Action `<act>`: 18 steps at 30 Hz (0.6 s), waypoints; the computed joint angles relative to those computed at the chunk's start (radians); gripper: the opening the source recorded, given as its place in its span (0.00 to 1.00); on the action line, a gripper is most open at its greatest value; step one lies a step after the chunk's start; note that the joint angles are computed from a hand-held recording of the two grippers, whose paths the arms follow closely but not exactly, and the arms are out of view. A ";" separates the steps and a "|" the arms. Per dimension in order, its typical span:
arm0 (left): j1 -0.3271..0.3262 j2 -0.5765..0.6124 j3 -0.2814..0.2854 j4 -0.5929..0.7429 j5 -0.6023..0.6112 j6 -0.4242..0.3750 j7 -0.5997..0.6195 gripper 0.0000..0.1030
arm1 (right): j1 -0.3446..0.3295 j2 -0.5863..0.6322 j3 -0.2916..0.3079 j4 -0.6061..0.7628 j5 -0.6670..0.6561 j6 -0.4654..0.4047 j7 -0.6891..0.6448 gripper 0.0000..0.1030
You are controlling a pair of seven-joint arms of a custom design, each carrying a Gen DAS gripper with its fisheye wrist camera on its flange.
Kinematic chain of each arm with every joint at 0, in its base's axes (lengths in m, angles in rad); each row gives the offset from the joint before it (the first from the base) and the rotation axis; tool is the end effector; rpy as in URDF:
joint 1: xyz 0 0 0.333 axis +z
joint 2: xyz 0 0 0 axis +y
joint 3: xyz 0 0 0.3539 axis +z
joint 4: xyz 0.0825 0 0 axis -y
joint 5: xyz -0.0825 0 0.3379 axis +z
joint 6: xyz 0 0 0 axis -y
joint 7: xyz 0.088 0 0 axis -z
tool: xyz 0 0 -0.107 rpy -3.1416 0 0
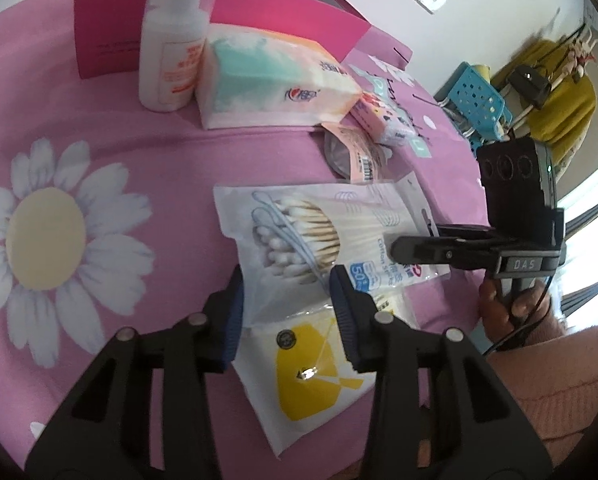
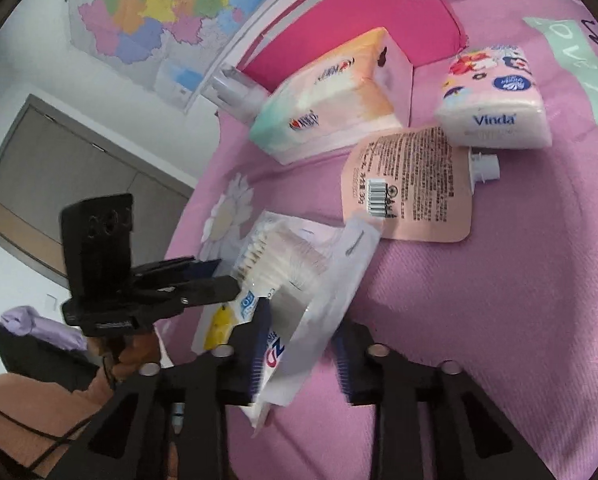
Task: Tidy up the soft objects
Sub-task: 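Grasp the bag of cotton swabs by its edge with the right tool, then carry the cotton swab bag into the pink box and open the right tool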
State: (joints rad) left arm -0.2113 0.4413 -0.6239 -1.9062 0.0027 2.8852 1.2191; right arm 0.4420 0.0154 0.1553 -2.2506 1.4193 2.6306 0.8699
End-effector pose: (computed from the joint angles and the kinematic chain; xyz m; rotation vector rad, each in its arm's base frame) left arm 0.4765 -0.4409 0.4386 1.6396 -2.3660 0.9669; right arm 0.4332 0.2651 0.4480 -1.6948 1.5114 0.4491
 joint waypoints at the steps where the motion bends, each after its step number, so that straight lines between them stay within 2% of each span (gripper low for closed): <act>1: 0.003 0.001 -0.004 -0.002 -0.003 0.009 0.001 0.42 | 0.004 -0.001 0.003 0.000 0.018 0.014 -0.009 0.25; 5: 0.000 0.019 -0.010 0.013 0.004 0.023 -0.003 0.41 | 0.011 -0.013 0.006 -0.004 -0.046 0.082 0.032 0.28; 9: -0.012 0.027 -0.004 0.027 0.025 0.042 -0.030 0.41 | 0.012 -0.034 0.003 -0.007 -0.019 0.112 -0.042 0.19; 14: -0.002 0.005 -0.012 0.015 0.055 0.101 -0.064 0.41 | 0.017 -0.053 0.003 -0.003 -0.018 0.132 -0.083 0.18; 18: -0.047 -0.020 0.049 0.042 0.123 0.114 -0.122 0.41 | 0.017 -0.062 -0.001 0.024 -0.023 0.141 -0.111 0.18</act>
State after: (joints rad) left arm -0.2581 0.4210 -0.5754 -1.8645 0.1258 2.9994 1.0968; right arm 0.4589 -0.0466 0.1538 -2.2267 1.3967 2.7714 0.7591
